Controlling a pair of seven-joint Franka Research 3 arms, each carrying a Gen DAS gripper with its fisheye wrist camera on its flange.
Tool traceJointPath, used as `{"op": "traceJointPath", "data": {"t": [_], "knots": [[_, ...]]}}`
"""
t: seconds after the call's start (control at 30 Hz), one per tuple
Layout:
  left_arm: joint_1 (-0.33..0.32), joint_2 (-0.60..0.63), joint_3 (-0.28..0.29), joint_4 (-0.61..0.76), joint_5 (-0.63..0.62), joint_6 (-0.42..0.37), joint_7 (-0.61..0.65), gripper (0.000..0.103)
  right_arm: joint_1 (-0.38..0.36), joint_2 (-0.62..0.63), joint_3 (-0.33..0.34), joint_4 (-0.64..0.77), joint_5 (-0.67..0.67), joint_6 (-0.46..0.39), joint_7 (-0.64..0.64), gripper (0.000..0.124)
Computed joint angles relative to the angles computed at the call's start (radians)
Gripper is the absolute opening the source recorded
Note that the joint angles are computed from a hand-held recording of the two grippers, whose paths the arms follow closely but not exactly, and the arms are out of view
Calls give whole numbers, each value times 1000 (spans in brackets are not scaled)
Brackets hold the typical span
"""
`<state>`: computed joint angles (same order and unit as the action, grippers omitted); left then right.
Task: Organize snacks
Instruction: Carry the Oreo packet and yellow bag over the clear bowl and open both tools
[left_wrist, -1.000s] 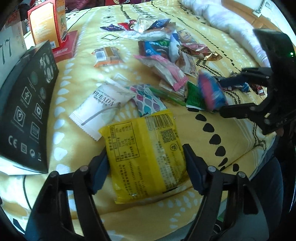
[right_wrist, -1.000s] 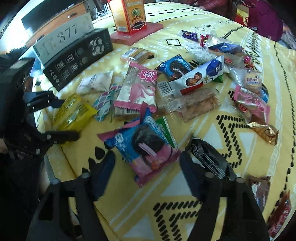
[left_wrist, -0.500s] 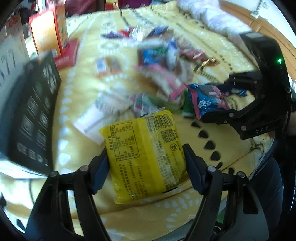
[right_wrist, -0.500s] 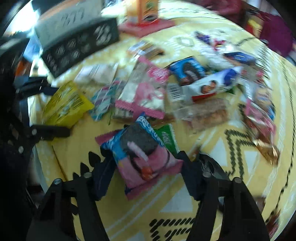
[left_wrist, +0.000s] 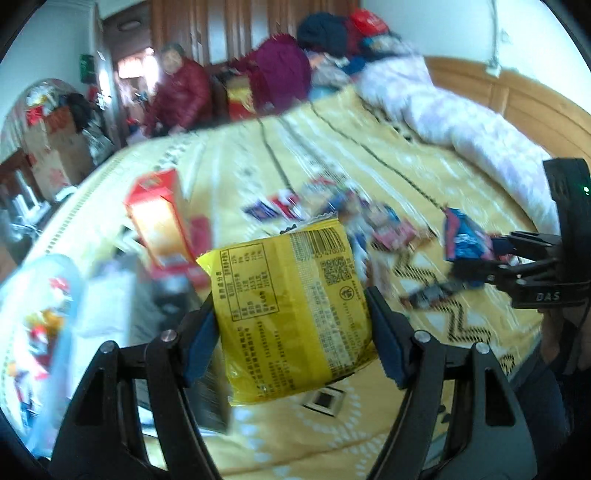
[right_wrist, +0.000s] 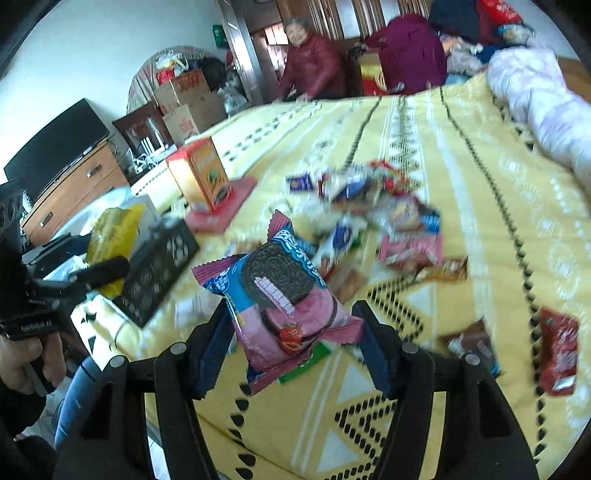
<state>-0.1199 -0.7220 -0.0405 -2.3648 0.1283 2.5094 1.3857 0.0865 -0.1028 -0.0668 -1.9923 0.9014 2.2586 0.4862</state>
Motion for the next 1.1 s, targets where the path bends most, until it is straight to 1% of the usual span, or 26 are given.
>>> {"op": "traceJointPath", "data": {"t": [0.13,0.3,0.5,0.6,0.73,0.87,1.0,1.1], "knots": [[56,-32,23,15,26,8,-13,74,17,-8,13,60,7,20,12,68],[129,-69,50,30,59,17,-34,74,51,-15,29,141,27,7,24,68],[198,-103,89,36,87,14,-35,74,124,-7,75,233,16,15,34,68],[234,-107,106,34,94,15,-46,74,163,6,99,277,8,-9,51,68],[271,-124,125,20,99,16,-53,74,218,39,140,336,-24,-53,90,68],[299,-144,148,0,102,1,-52,74,269,72,177,371,-55,-70,120,68],[327,-142,172,-6,99,-21,-46,74,313,150,212,454,-86,-109,193,68],[351,-140,183,-11,97,-32,-46,74,343,209,237,508,-129,-115,241,68]]}}
